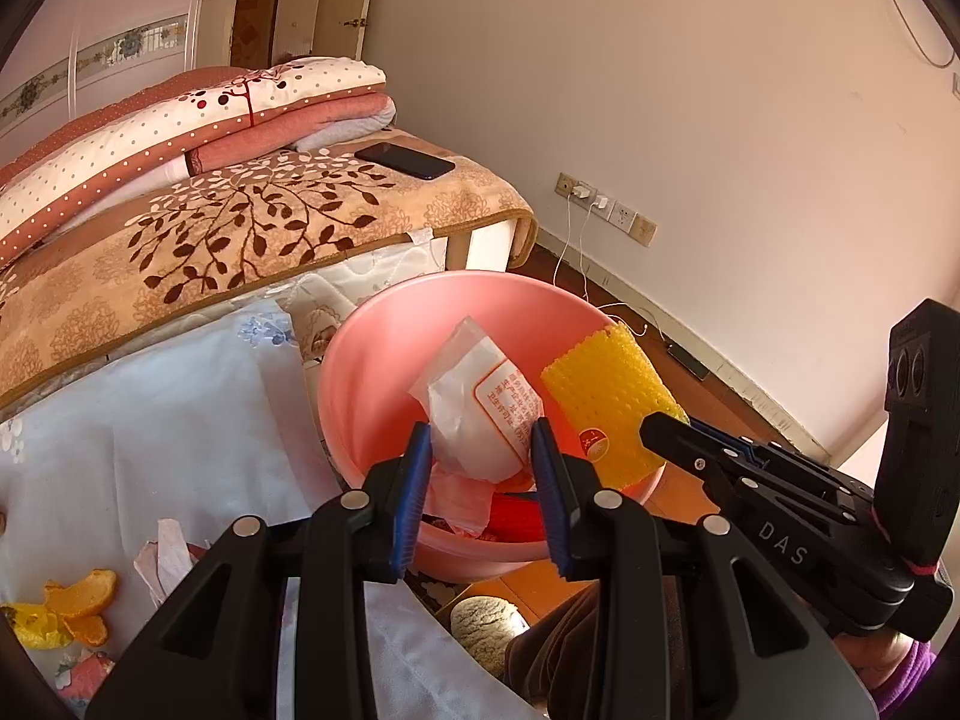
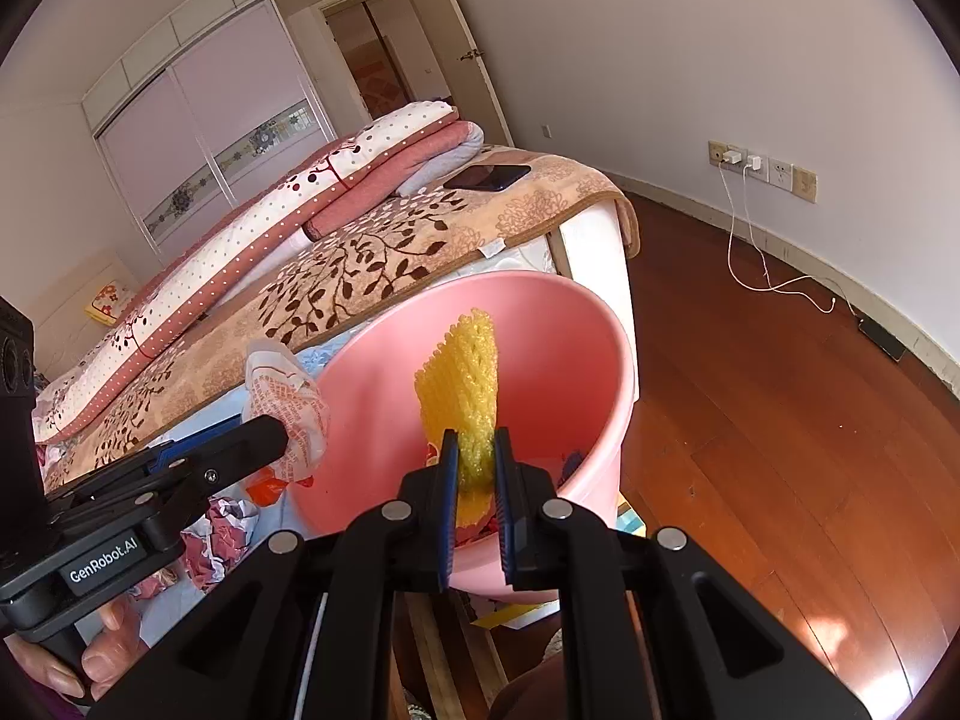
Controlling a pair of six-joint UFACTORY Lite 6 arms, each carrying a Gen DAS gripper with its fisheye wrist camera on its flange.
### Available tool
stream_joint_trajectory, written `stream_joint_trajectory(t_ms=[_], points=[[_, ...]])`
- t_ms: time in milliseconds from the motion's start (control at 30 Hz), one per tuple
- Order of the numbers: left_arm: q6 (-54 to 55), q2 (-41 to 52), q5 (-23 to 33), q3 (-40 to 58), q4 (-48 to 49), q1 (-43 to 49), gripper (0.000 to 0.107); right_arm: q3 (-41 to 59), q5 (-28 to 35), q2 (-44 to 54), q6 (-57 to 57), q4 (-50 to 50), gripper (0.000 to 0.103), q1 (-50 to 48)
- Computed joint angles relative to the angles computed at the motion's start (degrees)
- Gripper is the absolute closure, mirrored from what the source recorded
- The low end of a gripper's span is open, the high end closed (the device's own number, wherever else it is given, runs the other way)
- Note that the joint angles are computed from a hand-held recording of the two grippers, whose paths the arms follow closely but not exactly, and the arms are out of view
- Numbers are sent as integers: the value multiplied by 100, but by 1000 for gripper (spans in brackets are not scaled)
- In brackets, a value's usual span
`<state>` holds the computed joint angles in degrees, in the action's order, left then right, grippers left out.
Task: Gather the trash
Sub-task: 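Carry the bag and yellow net over the pink bucket and open both tools, then move both open tools back over the remaining trash on the sheet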
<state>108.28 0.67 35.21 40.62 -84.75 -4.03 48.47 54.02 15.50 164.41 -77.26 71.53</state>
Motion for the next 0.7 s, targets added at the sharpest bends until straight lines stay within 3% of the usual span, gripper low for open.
stream_joint_trajectory(t_ms=[200,333,533,700], points=[[-432,312,-158,238,173,-156,71,-71,-53,-6,92,-58,93,-66],[-583,371,-113,296,203,-101,63,-15,-92,38,53,-64,92,-115],[-722,311,2,335,316,26,62,122,-83,138,-60,-28,75,-115],[-796,225,149,288,437,209,62,247,-49,193,-185,1,75,-85]])
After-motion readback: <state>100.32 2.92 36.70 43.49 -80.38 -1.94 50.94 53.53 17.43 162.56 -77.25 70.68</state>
